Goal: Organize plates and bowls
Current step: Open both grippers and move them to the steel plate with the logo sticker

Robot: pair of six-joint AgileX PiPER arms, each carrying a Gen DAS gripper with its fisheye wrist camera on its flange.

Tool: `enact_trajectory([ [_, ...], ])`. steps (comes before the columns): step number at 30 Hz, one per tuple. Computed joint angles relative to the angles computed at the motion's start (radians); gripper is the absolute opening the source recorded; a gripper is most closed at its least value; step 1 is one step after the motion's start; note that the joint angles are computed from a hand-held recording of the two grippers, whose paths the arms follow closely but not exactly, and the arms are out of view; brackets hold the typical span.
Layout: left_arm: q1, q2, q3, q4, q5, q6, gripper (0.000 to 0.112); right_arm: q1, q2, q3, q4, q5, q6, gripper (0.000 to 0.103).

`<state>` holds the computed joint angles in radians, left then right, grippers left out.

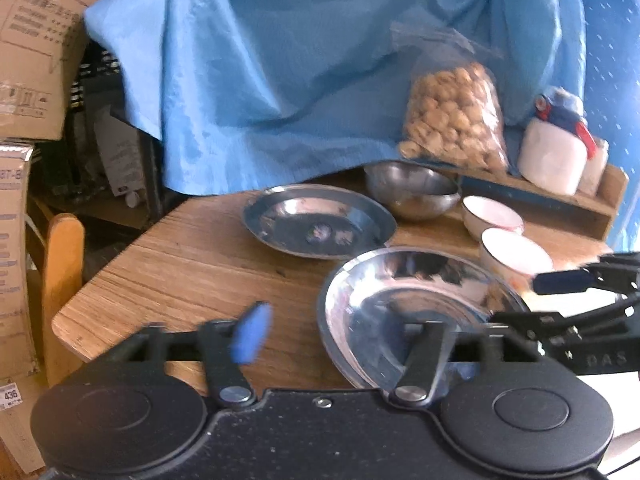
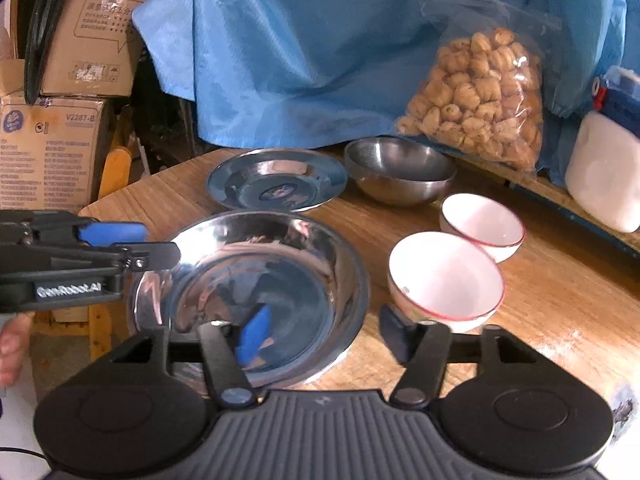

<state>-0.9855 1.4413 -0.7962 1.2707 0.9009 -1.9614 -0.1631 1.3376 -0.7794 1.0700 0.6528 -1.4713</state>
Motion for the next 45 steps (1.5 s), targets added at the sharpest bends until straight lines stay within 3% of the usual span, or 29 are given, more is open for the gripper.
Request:
enact_trajectory([
  [1,0.011,-0.011,0.006,0.01,-0.003,-0.013,0.091,-0.003,-0.002,0.003,0.016,-0.005,-0.018,0.077],
  [4,0.051,-0.03,0.015,0.041,-0.002,-0.044,0.099,-0.024,0.012,-0.006,0.083,0.012,-0.08,0.092],
  [6,0.09,-0.033,0.016,0.064,-0.004,-0.064,0.102,-0.027,0.033,-0.022,0.126,0.014,-0.1,0.096],
  [10,0.25,-0.038,0.005,0.062,-0.146,-0.036,0.102,0.02,0.1,-0.092,0.16,-0.018,-0.055,0.098],
  [15,0.451,-0.003,-0.034,0.012,-0.353,0.035,0.102,0.096,0.231,-0.242,0.114,-0.004,0.097,0.098],
  [20,0.548,0.083,-0.119,-0.062,-0.405,0.165,0.102,0.154,0.424,-0.513,-0.09,0.136,0.452,0.098],
  [23,0.598,0.114,-0.15,-0.104,-0.472,0.231,0.102,0.195,0.485,-0.597,-0.152,0.131,0.56,0.092],
  [28,0.635,0.153,-0.187,-0.169,-0.504,0.315,0.101,0.237,0.526,-0.645,-0.19,0.112,0.627,0.081],
  [30,0.652,0.155,-0.186,-0.18,-0.54,0.336,0.095,0.241,0.534,-0.652,-0.188,0.103,0.633,0.074],
  [35,0.67,0.161,-0.186,-0.222,-0.605,0.41,0.074,0.253,0.564,-0.692,-0.228,0.102,0.692,0.045],
  [39,0.689,0.172,-0.19,-0.301,-0.654,0.487,0.04,0.263,0.57,-0.695,-0.244,0.082,0.714,0.035],
  [42,0.702,0.18,-0.193,-0.374,-0.679,0.571,0.022,0.262,0.573,-0.697,-0.247,0.077,0.722,0.029],
  [45,0.715,0.174,-0.189,-0.434,-0.694,0.635,0.021,0.251,0.576,-0.697,-0.216,0.091,0.703,0.026],
])
